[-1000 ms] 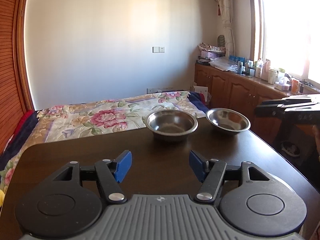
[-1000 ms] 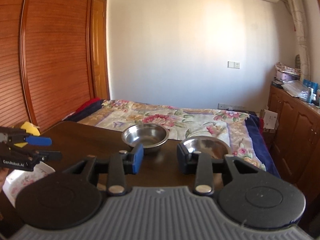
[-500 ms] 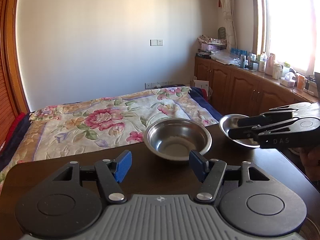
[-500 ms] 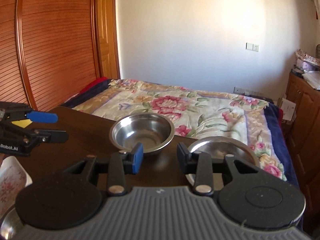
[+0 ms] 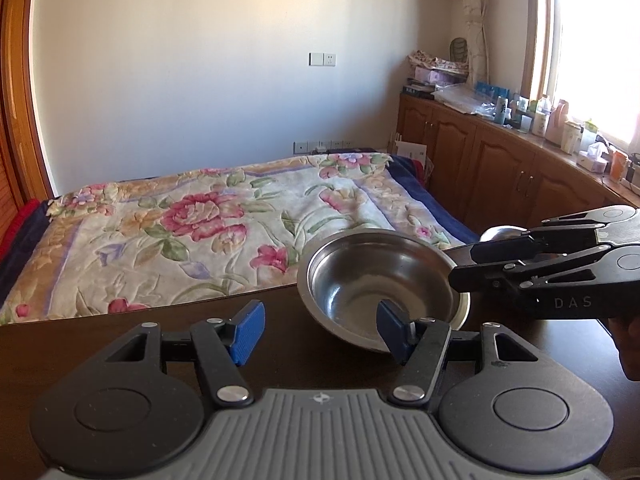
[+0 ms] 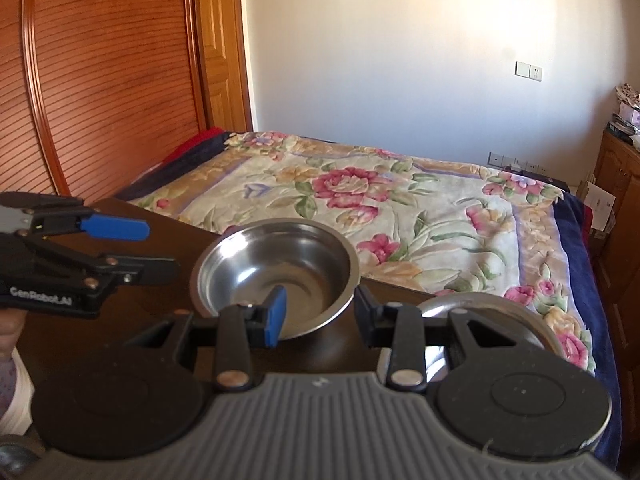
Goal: Organize plates and bowls
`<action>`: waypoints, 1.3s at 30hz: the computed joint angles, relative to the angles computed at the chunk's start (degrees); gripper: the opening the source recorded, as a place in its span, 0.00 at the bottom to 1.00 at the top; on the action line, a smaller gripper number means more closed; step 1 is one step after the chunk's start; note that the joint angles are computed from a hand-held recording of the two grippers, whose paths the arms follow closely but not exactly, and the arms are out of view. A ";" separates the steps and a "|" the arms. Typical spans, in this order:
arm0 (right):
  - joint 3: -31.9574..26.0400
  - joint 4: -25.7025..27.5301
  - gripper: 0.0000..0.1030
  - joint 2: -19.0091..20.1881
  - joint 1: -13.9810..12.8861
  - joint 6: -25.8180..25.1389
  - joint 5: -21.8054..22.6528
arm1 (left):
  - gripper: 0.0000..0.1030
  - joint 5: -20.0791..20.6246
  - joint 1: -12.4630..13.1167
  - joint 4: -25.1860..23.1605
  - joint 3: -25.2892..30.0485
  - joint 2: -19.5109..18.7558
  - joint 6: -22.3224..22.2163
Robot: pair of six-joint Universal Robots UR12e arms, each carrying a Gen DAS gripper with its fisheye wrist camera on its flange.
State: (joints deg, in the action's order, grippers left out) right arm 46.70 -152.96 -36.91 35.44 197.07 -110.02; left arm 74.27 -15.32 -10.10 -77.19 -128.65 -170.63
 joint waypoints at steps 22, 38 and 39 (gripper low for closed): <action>-7.13 9.75 0.32 3.19 -0.84 2.16 1.72 | 0.38 -2.33 0.10 -6.64 3.87 -2.19 -1.98; -5.72 9.89 0.18 2.24 -0.80 4.41 2.99 | 0.19 -1.66 0.26 -6.17 1.24 -0.19 -1.21; -5.47 9.79 0.17 2.08 -0.74 4.50 2.85 | 0.18 -1.45 0.21 -5.90 0.94 0.06 -1.32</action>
